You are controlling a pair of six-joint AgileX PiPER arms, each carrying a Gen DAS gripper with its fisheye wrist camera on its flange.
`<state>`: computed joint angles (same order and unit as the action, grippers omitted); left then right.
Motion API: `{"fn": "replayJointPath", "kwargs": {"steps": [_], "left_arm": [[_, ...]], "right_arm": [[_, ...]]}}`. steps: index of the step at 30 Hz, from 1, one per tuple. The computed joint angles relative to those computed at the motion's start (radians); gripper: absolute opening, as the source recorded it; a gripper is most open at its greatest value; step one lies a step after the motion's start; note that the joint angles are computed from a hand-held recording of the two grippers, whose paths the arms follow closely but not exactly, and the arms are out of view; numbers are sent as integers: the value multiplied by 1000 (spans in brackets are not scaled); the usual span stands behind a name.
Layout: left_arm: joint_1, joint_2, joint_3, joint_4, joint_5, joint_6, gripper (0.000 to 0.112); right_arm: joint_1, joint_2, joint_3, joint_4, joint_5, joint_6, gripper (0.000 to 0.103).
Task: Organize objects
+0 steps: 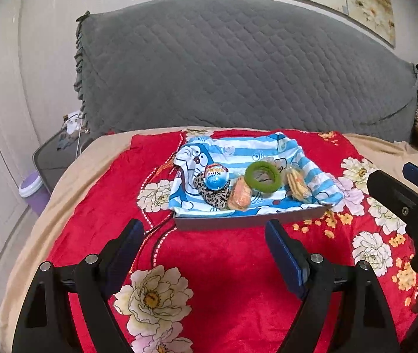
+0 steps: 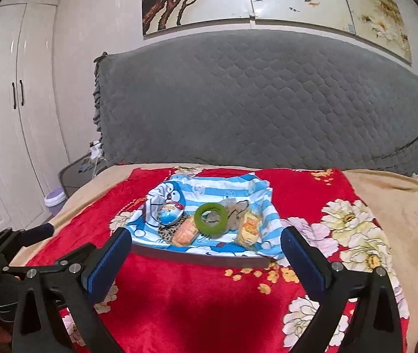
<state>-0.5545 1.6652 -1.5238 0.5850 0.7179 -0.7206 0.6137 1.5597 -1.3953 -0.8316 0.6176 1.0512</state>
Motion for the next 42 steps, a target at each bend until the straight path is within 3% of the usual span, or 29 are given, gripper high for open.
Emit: {"fn": "replayJointPath", "kwargs": {"steps": [8,15,20,32,42], "left_arm": [[16,-35,27,-82,-31,38,85],[40,-100,113,-141,-148,42,85],[34,-112,123,-115,-129,27,85],[-26,-147,191,73,-81,-104,85],[-8,-161,224,23,-88,-81,85]], "right_arm": [[27,-32,25,-19,31,23,102],[48,-59,39,-47,53,46,102],[26,-87,65,29,4,8,102],[112,-96,74,-20,94,18,102],[141,-92,102,-36,116,77,102]]}}
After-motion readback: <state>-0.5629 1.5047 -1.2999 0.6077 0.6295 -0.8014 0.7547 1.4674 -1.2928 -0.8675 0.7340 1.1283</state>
